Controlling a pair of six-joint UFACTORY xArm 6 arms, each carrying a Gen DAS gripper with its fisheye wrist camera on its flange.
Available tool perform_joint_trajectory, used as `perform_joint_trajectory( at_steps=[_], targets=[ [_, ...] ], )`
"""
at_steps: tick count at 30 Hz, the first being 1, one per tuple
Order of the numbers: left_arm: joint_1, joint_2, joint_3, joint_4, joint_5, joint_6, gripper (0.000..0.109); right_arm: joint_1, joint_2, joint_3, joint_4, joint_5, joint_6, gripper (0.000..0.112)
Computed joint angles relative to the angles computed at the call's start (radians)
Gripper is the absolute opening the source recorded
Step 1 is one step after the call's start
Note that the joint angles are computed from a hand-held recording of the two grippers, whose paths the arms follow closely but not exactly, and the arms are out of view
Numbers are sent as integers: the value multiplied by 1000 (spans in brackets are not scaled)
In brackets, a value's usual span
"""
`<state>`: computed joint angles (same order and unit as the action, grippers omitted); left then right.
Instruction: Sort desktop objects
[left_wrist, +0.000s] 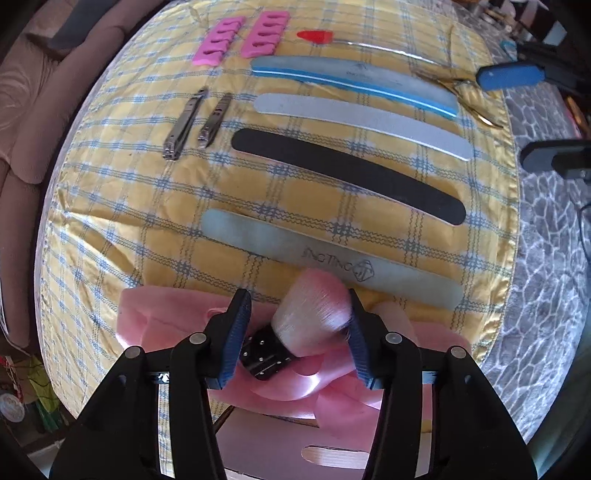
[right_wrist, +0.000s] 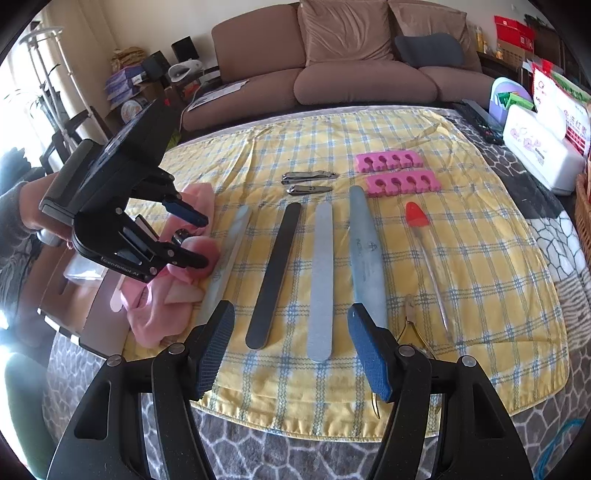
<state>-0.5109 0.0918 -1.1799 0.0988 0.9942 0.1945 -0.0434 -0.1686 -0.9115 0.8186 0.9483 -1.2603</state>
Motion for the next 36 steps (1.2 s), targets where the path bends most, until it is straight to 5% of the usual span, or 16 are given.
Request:
perform_joint_trajectory(
  at_steps=[4,8,17,20,25,27,29,32,36],
  targets=[
    [-12,16,3,8,0,16,49,4,5,-1,-4,2,0,67],
    [-12,6,9,29,-26,-18,20,8,4,2,-6,-1,-1,67],
    [5,-124,60,170,-134,-263,9,-30,30,-31,36,10,37,67],
    [48,-160,64,125,-182,-301,0,-25,21,-25,37,6,37,67],
    [80,-196,59,60,-169,-297,2,-11,-10,-14,49,3,19,67],
    [60,-209,81,126,-178,-321,9,-17,-13,-13,56,-21,26,67],
    [42,-190,76,156,-154,-326,35,-40,0,-27,75,-8,40,67],
    [17,-126,58,219,-139,-347,42,-57,18,-38,72,-3,52,67],
    [62,-36,5,13,-133,-375,44,-57,29,-43,50,1,55,67]
  ],
)
